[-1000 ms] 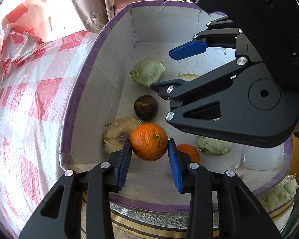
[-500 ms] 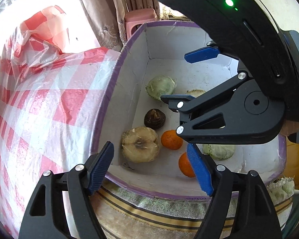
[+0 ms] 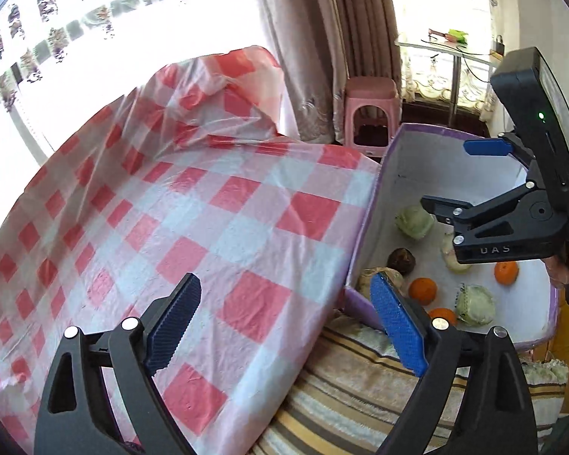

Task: Organize fruits
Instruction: 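Move both open tools back over the two remaining dried fruits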

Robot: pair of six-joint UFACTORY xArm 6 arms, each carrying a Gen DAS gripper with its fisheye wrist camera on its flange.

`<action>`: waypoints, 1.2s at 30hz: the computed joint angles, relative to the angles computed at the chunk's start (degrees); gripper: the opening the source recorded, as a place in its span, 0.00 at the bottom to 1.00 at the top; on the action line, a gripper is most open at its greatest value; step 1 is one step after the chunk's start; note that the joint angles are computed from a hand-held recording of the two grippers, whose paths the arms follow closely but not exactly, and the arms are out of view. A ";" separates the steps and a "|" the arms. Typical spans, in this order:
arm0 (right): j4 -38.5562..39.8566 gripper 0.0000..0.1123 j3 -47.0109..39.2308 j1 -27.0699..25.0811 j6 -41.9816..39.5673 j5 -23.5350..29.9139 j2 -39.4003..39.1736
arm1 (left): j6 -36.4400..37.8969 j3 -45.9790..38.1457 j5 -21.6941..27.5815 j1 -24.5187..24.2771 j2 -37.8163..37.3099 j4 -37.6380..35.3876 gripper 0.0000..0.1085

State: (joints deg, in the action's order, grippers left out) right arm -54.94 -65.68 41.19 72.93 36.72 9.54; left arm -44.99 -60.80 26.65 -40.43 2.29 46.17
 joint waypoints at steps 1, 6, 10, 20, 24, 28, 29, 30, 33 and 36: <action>-0.67 0.84 -0.57 0.49 0.60 1.03 0.11 | -2.01 0.98 0.79 0.41 -1.36 1.30 0.81; -6.74 0.90 -2.30 3.24 5.26 4.29 -0.20 | -11.19 5.86 2.42 2.88 -7.81 5.35 0.81; -8.03 0.90 -4.59 4.99 7.53 5.78 0.21 | -18.85 12.38 -0.16 6.16 -15.78 8.92 0.81; -9.03 0.90 -12.88 8.14 8.16 0.08 5.40 | -30.36 26.12 3.25 10.91 -34.81 20.56 0.81; -6.18 0.90 -18.00 9.26 2.56 -5.62 10.10 | -26.37 32.19 0.45 16.30 -41.71 12.98 0.81; 0.93 0.90 -22.88 10.43 -4.82 -11.47 15.02 | -27.28 38.05 -2.75 21.71 -47.77 10.40 0.81; 3.09 0.90 -24.20 10.78 -7.01 -12.72 16.41 | -27.18 39.12 -3.17 22.60 -48.72 9.78 0.81; 5.17 0.90 -25.66 11.24 -9.36 -13.52 17.80 | -28.01 39.85 -2.74 23.00 -49.33 10.19 0.81; 11.81 0.90 -30.53 13.01 -17.48 -14.30 22.09 | -28.78 42.16 -4.06 25.50 -50.41 9.47 0.81; 21.73 0.90 -36.22 14.87 -29.08 -13.78 26.77 | -29.83 43.85 -5.71 28.04 -50.23 9.03 0.80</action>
State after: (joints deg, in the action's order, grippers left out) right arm -33.21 -101.90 56.05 43.85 22.94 36.31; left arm -74.82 -16.95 20.94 -12.39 -47.94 55.19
